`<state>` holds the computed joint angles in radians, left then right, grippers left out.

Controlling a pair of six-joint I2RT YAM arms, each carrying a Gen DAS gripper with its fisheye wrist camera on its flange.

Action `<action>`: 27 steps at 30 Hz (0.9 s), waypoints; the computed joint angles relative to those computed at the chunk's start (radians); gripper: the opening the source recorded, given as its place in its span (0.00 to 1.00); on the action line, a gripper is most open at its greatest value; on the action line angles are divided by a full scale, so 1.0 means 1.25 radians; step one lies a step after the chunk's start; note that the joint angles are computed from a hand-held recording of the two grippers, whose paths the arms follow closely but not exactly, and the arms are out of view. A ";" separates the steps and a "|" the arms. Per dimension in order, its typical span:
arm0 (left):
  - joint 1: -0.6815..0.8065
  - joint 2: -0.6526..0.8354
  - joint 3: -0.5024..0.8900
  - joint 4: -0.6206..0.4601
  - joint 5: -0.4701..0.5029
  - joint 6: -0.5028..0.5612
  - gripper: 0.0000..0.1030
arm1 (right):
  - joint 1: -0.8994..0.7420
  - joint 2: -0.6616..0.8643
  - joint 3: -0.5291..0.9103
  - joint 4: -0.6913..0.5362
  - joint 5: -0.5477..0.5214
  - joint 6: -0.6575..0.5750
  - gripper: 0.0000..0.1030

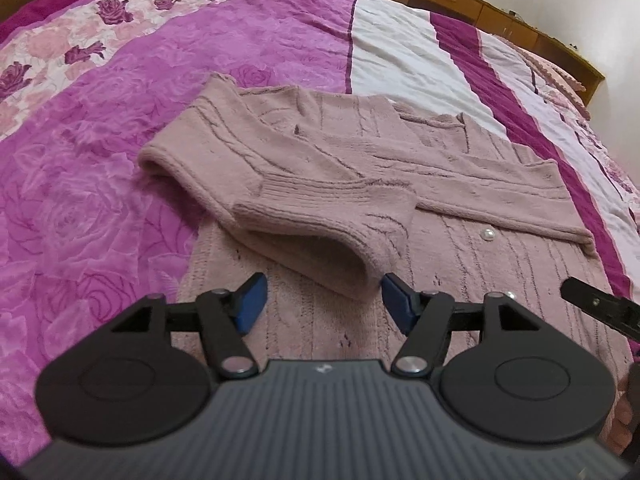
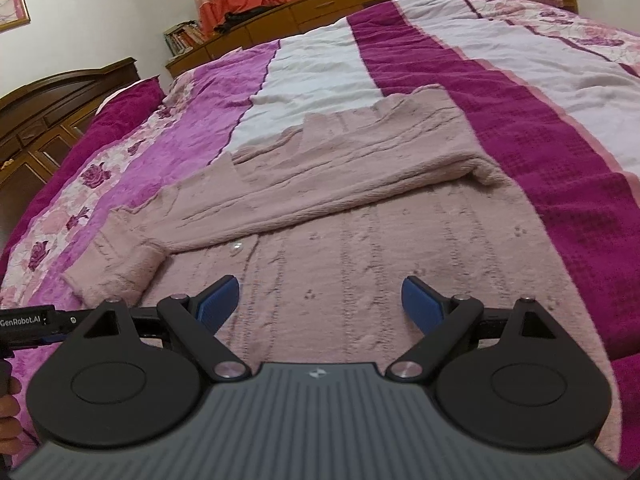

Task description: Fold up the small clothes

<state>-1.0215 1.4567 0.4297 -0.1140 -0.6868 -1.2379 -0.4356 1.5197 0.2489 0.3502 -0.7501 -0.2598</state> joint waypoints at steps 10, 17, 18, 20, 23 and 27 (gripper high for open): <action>-0.035 -0.051 -0.025 -0.090 -0.021 -0.083 0.63 | 0.073 -0.029 0.013 -0.055 0.004 0.029 0.90; -0.033 -0.083 -0.054 -0.118 -0.023 -0.125 0.63 | 0.120 -0.036 0.030 -0.088 0.010 0.061 0.90; -0.034 -0.085 -0.057 -0.121 -0.024 -0.129 0.63 | 0.130 -0.037 0.033 -0.091 0.012 0.070 0.90; -0.036 -0.085 -0.058 -0.125 -0.026 -0.134 0.63 | 0.147 -0.043 0.037 -0.098 0.019 0.085 0.90; -0.040 -0.085 -0.054 -0.132 -0.028 -0.140 0.63 | 0.177 -0.054 0.038 -0.098 0.026 0.106 0.90; -0.049 -0.102 -0.059 -0.151 -0.032 -0.147 0.63 | 0.227 -0.050 0.055 -0.103 0.032 0.149 0.90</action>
